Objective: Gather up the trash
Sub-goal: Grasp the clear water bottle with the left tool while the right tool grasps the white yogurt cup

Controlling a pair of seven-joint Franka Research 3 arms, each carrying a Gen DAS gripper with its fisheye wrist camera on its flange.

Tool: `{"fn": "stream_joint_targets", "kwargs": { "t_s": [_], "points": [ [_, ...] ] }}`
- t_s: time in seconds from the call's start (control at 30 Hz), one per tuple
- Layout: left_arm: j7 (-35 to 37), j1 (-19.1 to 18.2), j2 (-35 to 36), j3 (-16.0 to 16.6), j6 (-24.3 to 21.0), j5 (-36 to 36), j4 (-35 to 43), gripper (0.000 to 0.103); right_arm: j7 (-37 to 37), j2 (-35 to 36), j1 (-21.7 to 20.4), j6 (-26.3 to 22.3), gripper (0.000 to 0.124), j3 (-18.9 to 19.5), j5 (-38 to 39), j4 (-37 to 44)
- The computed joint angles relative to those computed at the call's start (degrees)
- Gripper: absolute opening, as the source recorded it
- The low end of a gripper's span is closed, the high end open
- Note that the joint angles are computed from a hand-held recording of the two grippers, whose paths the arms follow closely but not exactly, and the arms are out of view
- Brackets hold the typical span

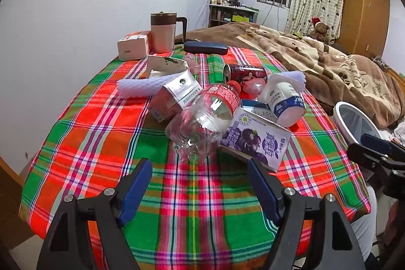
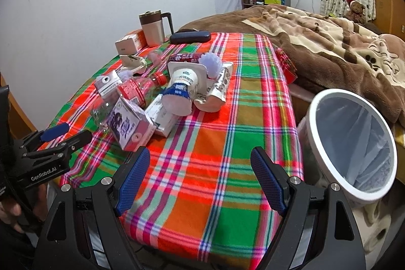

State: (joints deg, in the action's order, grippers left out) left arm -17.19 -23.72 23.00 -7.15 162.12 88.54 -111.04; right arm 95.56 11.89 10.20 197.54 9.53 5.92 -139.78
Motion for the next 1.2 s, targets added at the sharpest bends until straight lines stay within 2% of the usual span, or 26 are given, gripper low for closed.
{"fn": "stream_joint_targets", "kwargs": {
  "t_s": [0.13, 0.23, 0.33, 0.47, 0.57, 0.63, 0.7, 0.8, 0.87, 0.93, 1.0, 1.13, 1.2],
  "points": [
    [0.11, 0.84, 0.64, 0.55, 1.55, 0.27, 1.03, 0.077, 1.91, 2.34, -3.73, -1.17, 0.083, 3.23, -3.98, 3.32],
    [0.09, 1.49, 1.28, 1.03, 2.59, 0.49, 2.17, 0.077, 1.57, 4.19, -4.51, -2.36, 0.083, 4.29, -4.7, 6.14],
    [0.83, 1.98, 2.06, 1.44, 3.05, -0.31, 3.43, 0.077, 1.82, 6.33, -7.96, -3.84, 0.083, 7.91, -5.84, 9.06],
    [3.97, 2.42, 3.82, 2.13, 4.75, -2.86, 5.53, 0.077, -0.42, 8.31, -6.72, -4.53, 0.083, 7.22, -3.98, 11.99],
    [7.88, 2.5, 5.7, 2.81, 6.75, -5.92, 7.59, 0.077, -1.77, 10.07, -7.52, -6.47, 0.083, 8.12, -2.41, 14.64],
    [11.1, 2.66, 7.34, 3.27, 9.11, -8.51, 9.3, 0.077, -3.0, 11.49, -9.55, -7.36, 0.083, 10.23, -1.68, 16.28],
    [13.65, 2.41, 8.37, 3.83, 10.49, -10.86, 10.29, 0.077, -4.19, 12.45, -9.45, -8.1, 0.083, 10.3, -0.22, 17.57],
    [19.15, 2.59, 10.23, 3.82, 12.29, -15.35, 12.08, 0.077, -5.87, 13.77, -9.11, -9.78, 0.076, 10.26, 1.99, 19.62],
    [22.64, 2.81, 11.26, 3.54, 13.14, -18.45, 12.94, 0.077, -6.82, 13.88, -6.69, -9.29, 0.073, 8.01, 3.66, 20.06],
    [26.95, 3.55, 12.49, 2.58, 13.46, -22.27, 13.89, 0.077, -7.84, 14.21, -5.79, -9.52, 0.064, 7.23, 5.12, 20.82],
    [29.59, 3.47, 13.17, 2.53, 13.6, -25.04, 14.35, 0.077, -9.05, 14.53, -6.66, -9.78, 0.063, 8.22, 6.19, 21.26],
    [36.65, 5.36, 14.52, 0.0, 13.26, -31.94, 14.7, 0.077, -11.09, 14.27, -8.41, -10.1, 0.062, 10.08, 7.96, 20.75],
    [37.92, 4.75, 14.47, 0.72, 12.99, -33.65, 14.48, 0.077, -11.96, 14.1, -8.87, -10.55, 0.062, 10.54, 8.77, 20.52]
  ]
}}
